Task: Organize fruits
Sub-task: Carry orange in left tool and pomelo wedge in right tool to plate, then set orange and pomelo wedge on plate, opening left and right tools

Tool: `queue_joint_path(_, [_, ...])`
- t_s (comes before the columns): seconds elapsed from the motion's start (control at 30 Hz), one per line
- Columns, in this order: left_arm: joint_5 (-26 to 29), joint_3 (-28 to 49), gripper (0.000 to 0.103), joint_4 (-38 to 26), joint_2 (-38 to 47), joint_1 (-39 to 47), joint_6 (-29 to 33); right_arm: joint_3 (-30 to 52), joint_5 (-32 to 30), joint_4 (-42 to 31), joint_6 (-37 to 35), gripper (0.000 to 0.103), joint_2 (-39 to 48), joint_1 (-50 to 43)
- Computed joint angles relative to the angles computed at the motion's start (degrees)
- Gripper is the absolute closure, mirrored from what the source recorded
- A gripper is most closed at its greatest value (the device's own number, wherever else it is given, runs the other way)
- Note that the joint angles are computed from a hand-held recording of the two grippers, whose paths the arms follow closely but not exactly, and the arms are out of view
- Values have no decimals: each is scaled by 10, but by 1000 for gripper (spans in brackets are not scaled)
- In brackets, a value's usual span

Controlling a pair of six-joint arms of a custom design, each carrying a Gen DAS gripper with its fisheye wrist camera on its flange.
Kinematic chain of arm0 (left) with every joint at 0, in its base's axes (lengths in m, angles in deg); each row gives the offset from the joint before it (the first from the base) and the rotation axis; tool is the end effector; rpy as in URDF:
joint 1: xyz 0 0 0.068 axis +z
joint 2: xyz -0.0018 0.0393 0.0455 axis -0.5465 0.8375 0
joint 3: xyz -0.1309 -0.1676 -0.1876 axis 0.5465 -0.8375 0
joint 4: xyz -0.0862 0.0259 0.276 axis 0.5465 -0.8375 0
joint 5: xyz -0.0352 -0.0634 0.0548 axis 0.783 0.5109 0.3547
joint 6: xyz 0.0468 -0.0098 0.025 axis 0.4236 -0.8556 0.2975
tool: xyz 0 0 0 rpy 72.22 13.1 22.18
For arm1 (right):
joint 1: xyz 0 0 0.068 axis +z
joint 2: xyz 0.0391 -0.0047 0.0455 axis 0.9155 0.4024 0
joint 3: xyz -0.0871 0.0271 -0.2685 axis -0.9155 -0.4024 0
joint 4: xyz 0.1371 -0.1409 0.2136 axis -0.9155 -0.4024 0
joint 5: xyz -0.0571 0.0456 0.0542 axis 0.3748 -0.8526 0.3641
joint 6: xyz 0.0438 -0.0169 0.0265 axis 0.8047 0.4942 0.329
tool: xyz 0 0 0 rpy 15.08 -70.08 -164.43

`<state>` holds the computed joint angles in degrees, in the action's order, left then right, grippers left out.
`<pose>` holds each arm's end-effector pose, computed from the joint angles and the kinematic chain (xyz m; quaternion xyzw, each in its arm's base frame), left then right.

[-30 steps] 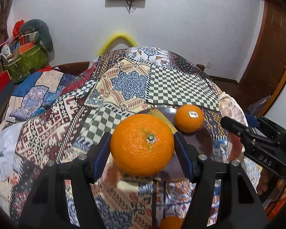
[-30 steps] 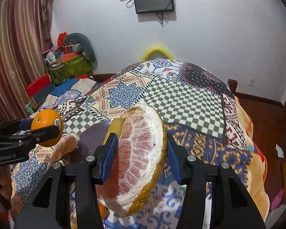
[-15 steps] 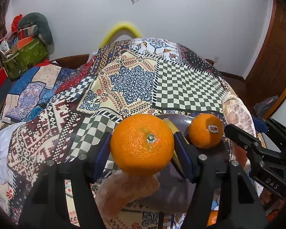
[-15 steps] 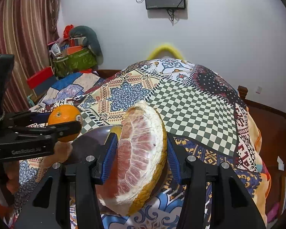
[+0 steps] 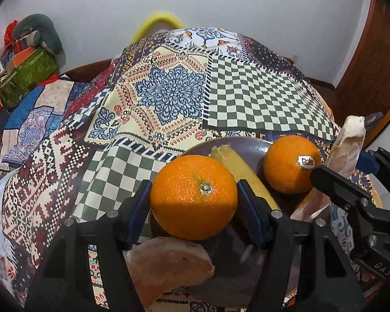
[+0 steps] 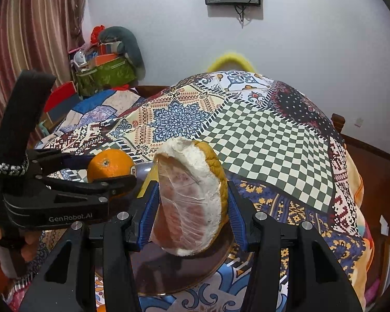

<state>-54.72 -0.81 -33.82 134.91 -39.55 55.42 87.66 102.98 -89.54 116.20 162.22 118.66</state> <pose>0.3163 -0.0459 0.1389 0.2549 0.9189 -0.1080 0.2809 0.2066 0.2357 0.1843 0.0219 0.9115 0.0431 0.4085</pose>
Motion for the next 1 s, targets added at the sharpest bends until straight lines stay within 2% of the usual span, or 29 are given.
queue_joint_path(0.37, [2, 10, 37, -20, 17, -1, 7, 2, -15, -4, -2, 56, 8, -3])
queue_joint_path(0.6, [15, -8, 37, -12, -27, 12, 13, -1, -19, -7, 7, 56, 2, -5])
queue_joint_path(0.67, [16, -12, 37, -15, -37, 15, 15, 2, -11, -14, 13, 54, 1, 0])
queue_joint_path(0.73, [20, -18, 37, -19, -54, 22, 17, 3, -2, -21, 18, 49, -5, 5])
queue_joint_path(1.0, [53, -41, 37, -62, -145, 59, 35, 29, 44, -81, 34, 48, -29, 43])
